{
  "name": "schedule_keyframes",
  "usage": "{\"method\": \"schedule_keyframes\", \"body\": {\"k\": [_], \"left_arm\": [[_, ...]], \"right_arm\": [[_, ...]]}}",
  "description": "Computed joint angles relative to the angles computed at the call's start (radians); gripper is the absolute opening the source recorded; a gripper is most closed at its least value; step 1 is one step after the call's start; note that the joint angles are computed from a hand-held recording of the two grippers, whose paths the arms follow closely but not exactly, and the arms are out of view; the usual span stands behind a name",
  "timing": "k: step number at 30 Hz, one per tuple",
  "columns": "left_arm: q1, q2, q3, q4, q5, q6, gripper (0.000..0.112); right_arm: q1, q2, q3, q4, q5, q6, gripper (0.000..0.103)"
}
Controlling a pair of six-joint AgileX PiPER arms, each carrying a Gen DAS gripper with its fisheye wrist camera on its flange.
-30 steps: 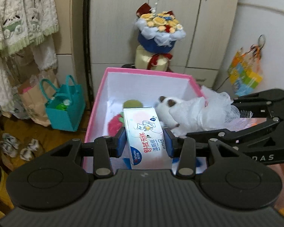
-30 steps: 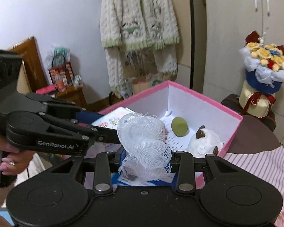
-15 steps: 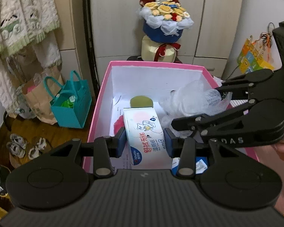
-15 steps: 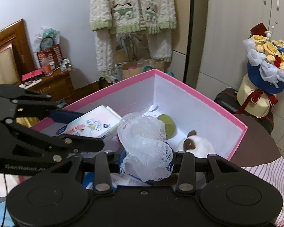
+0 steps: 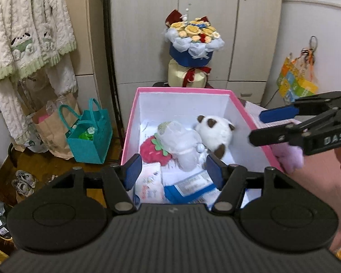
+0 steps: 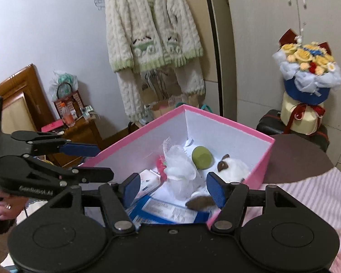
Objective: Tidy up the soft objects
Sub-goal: 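Move the left tool toward the lilac plush bear on the bed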
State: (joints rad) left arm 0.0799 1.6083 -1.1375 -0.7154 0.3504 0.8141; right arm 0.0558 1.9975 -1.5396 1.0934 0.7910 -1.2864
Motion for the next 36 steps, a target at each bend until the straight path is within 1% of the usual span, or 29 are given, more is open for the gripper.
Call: {"method": "schedule_keyframes", "body": {"k": [3, 6, 12, 17, 20, 25, 27, 33, 36], "left_arm": [[0.012, -0.068, 0.055, -0.071, 0.021, 0.081, 0.063], [0.009, -0.137, 0.101, -0.096, 0.041, 0.118, 0.063], [-0.01, -0.276, 0.18, -0.101, 0.086, 0.153, 0.063], [-0.04, -0.386, 0.235, -0.07, 0.12, 0.135, 0.063], [-0.057, -0.43, 0.258, -0.048, 0.154, 0.119, 0.063], [-0.094, -0.468, 0.282, -0.023, 0.233, 0.086, 0.063], [-0.122, -0.477, 0.292, -0.006, 0.244, 0.06, 0.063], [-0.268, -0.479, 0.305, 0.107, 0.238, -0.083, 0.063], [-0.348, -0.47, 0.313, 0.164, 0.209, -0.157, 0.063]], "right_arm": [[-0.038, -0.096, 0.124, 0.056, -0.009, -0.085, 0.069], [-0.075, -0.189, 0.23, 0.09, -0.002, -0.157, 0.069], [-0.184, -0.337, 0.38, 0.111, 0.092, -0.233, 0.069], [-0.298, -0.465, 0.511, 0.133, 0.153, -0.324, 0.069], [-0.379, -0.533, 0.581, 0.135, 0.192, -0.377, 0.069], [-0.497, -0.62, 0.68, 0.118, 0.239, -0.455, 0.07], [-0.545, -0.648, 0.72, 0.11, 0.263, -0.491, 0.07], [-0.664, -0.689, 0.81, 0.1, 0.323, -0.597, 0.07], [-0.713, -0.689, 0.837, 0.085, 0.352, -0.641, 0.071]]}}
